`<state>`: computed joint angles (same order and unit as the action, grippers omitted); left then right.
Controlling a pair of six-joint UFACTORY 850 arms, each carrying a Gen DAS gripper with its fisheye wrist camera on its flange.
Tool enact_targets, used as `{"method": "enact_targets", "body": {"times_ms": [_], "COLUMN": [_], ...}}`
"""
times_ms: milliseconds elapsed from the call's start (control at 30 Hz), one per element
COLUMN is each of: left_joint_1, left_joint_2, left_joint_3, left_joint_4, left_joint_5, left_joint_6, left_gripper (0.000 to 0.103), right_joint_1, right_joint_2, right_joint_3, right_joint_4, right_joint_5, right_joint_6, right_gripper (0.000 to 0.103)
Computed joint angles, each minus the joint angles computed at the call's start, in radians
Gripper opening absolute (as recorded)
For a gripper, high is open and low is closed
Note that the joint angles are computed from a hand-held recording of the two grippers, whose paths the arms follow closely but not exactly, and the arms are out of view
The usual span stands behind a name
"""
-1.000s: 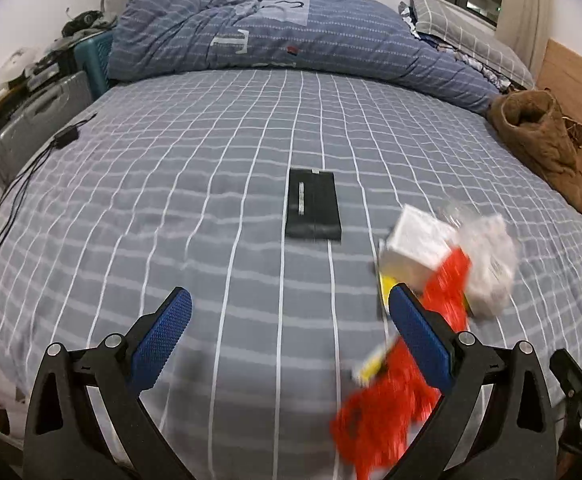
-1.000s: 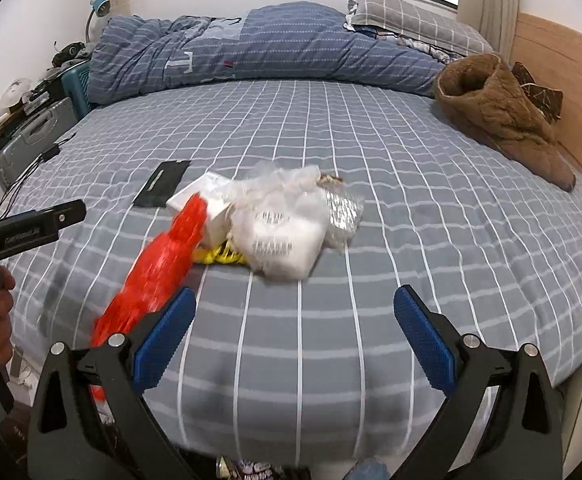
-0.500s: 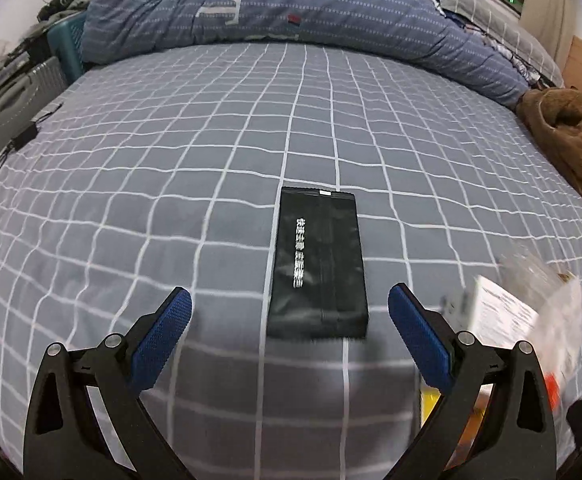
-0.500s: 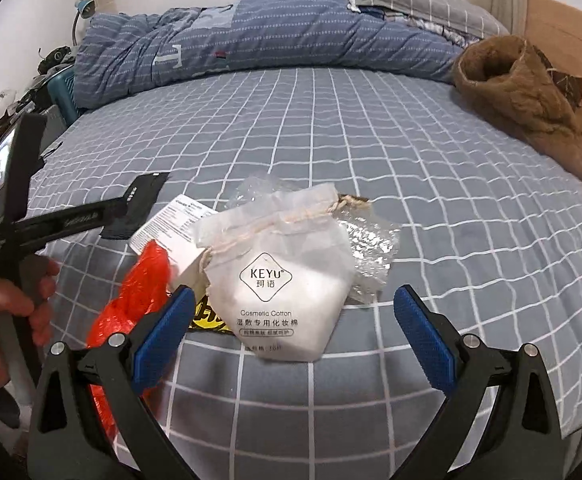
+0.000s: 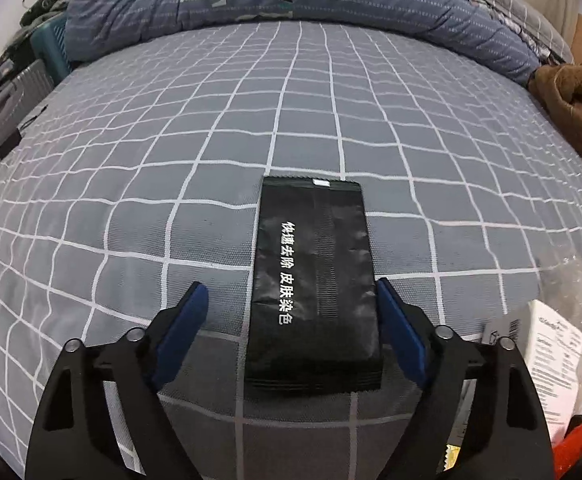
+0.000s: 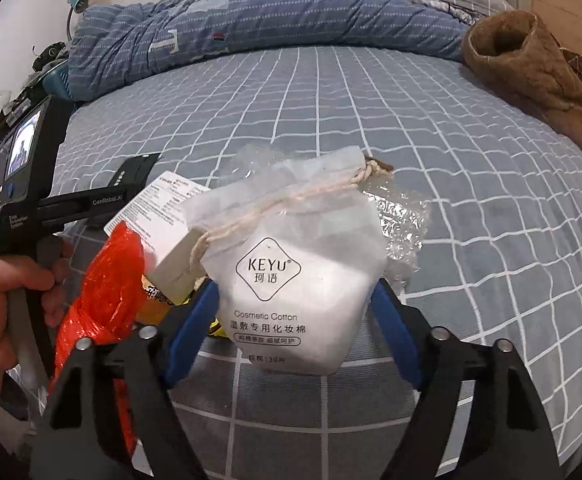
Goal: Collect trash
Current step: 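Grasp the black packet with the left tool while the right tool grasps the white KEYU cotton bag, then carry the black packet and KEYU bag with both tools over the bin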
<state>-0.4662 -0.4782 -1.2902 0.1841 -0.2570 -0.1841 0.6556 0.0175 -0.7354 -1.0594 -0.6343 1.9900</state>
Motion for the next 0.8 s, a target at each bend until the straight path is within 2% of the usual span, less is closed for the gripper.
{"method": "enact_targets", "body": {"times_ms": [33,100,300,633,800], "left_joint_1": [0.0,-0.002,-0.002,0.014,0.019], "left_joint_2": [0.0,0.002,0.014,0.085,0.132], "left_joint_3": [0.0,0.0,0.007,0.07,0.101], "left_joint_4": [-0.007,0.006,0.04,-0.126,-0.229], "left_joint_5": [-0.001,0.002,0.011,0.057,0.048], "left_joint_6": [0.012,0.005,-0.013,0.161,0.264], "left_gripper": [0.074,0.06,0.05,0.048,0.048], "right_joint_1": [-0.001,0.001,-0.002,0.034,0.053], "right_joint_2": [-0.005,-0.006,0.009,0.042,0.056], "right_joint_3": [-0.003,-0.002,0.002,0.007,0.0], "right_joint_4": [0.005,0.012,0.031,-0.002,0.003], "right_joint_5": [-0.002,-0.001,0.002,-0.056,-0.078], "right_joint_6": [-0.011,-0.014,-0.019,0.027,0.03], "right_gripper": [0.068,0.063,0.057,0.056,0.056]}}
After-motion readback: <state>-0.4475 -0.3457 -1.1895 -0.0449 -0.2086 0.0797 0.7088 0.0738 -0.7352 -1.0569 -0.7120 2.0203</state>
